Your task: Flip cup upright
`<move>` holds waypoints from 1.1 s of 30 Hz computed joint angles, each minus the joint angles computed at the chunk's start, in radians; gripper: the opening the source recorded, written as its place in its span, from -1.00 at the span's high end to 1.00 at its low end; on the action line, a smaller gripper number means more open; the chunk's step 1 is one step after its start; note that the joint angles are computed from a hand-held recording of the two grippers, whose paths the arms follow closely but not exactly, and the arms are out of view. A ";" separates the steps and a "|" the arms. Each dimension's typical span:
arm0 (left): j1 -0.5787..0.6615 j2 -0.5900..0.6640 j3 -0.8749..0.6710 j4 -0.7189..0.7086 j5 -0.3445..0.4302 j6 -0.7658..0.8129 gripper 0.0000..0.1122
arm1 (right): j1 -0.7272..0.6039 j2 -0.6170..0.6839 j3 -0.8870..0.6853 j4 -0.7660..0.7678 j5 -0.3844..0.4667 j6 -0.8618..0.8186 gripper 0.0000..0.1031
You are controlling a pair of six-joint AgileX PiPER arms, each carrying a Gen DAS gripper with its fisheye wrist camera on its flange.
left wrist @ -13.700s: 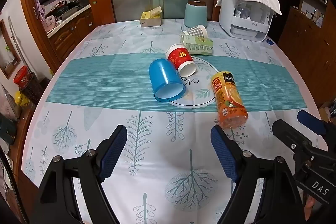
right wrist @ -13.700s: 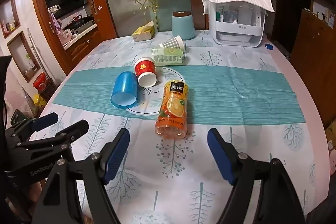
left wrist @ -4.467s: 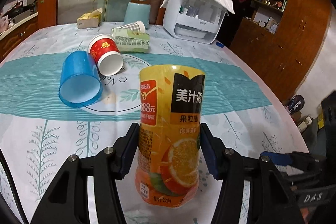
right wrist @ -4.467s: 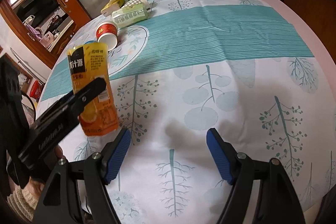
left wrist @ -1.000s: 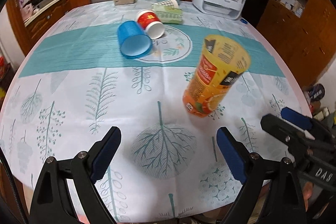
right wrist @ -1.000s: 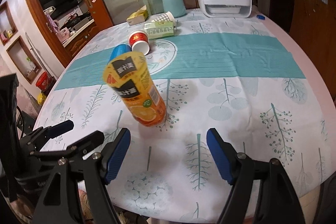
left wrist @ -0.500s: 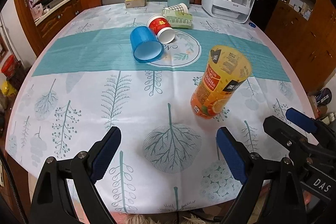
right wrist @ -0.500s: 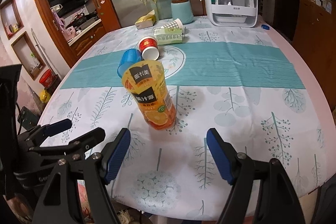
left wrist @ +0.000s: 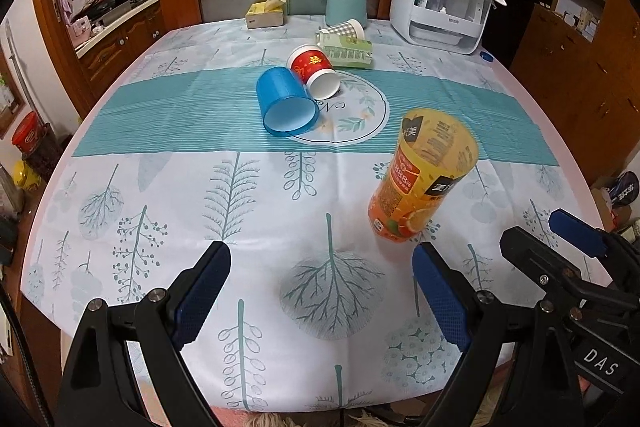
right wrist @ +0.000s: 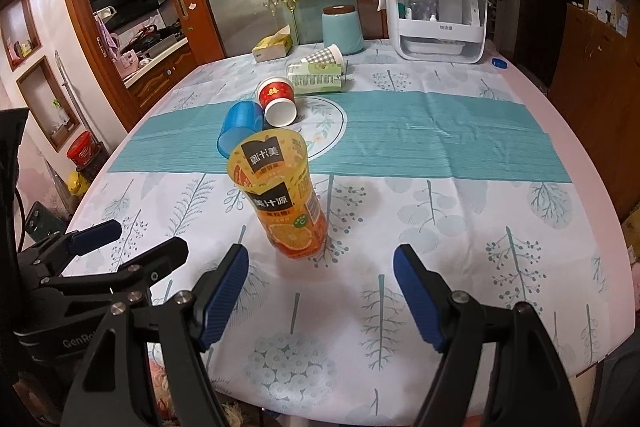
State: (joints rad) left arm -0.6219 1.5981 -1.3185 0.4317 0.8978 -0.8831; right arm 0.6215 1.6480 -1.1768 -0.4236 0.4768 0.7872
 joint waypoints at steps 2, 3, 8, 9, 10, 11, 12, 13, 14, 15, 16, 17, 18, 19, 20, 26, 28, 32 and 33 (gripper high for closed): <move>0.001 -0.002 0.002 0.007 0.006 -0.008 -0.63 | 0.003 0.005 -0.007 0.002 0.002 -0.002 -0.47; 0.001 -0.001 0.001 0.010 0.008 -0.010 -0.63 | 0.004 0.009 -0.011 0.002 0.003 -0.002 -0.47; 0.008 0.005 0.000 0.010 0.011 -0.010 -0.63 | 0.008 0.017 -0.021 0.001 0.007 -0.007 -0.47; 0.006 0.009 -0.003 0.012 0.013 -0.011 -0.63 | 0.010 0.018 -0.022 -0.007 0.010 -0.002 -0.47; 0.007 0.010 -0.004 0.010 0.013 -0.010 -0.63 | 0.010 0.020 -0.025 -0.009 0.013 -0.002 -0.47; 0.009 0.013 -0.006 0.005 0.013 -0.006 -0.63 | 0.008 0.022 -0.025 -0.008 0.013 -0.004 -0.47; 0.010 0.016 -0.008 0.003 0.011 -0.003 -0.63 | 0.009 0.023 -0.027 -0.009 0.016 -0.001 -0.47; 0.010 0.020 -0.011 0.001 0.010 0.000 -0.63 | 0.008 0.024 -0.026 -0.014 0.018 0.004 -0.47; 0.011 0.023 -0.013 -0.001 0.009 0.002 -0.63 | 0.007 0.024 -0.026 -0.015 0.018 0.006 -0.47; 0.012 0.027 -0.015 -0.001 0.008 0.003 -0.63 | 0.004 0.025 -0.025 -0.012 0.016 0.004 -0.47; 0.011 0.031 -0.019 0.000 0.010 0.003 -0.63 | 0.002 0.026 -0.026 -0.010 0.016 0.003 -0.47; 0.010 0.034 -0.022 0.002 0.011 0.002 -0.63 | 0.000 0.027 -0.026 -0.009 0.016 0.003 -0.47; 0.010 0.036 -0.024 0.002 0.011 0.002 -0.63 | -0.002 0.028 -0.026 -0.006 0.015 0.001 -0.47; 0.011 0.038 -0.025 0.000 0.012 0.004 -0.63 | -0.005 0.029 -0.026 -0.002 0.015 -0.003 -0.47; 0.010 0.043 -0.032 0.000 0.015 0.004 -0.63 | -0.008 0.030 -0.027 0.000 0.014 -0.005 -0.47; 0.009 0.051 -0.041 -0.001 0.021 0.005 -0.63 | -0.015 0.039 -0.030 0.020 0.009 -0.024 -0.47; 0.009 0.052 -0.041 0.000 0.021 0.004 -0.63 | -0.016 0.041 -0.031 0.024 0.007 -0.028 -0.47; 0.011 0.053 -0.040 -0.003 0.019 0.008 -0.63 | -0.016 0.042 -0.032 0.028 0.008 -0.029 -0.47; 0.012 0.053 -0.039 -0.004 0.018 0.009 -0.63 | -0.018 0.044 -0.031 0.031 0.005 -0.032 -0.47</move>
State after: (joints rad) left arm -0.6095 1.6516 -1.3570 0.4279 0.9163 -0.8742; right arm 0.6034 1.6921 -1.2081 -0.3922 0.4822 0.7552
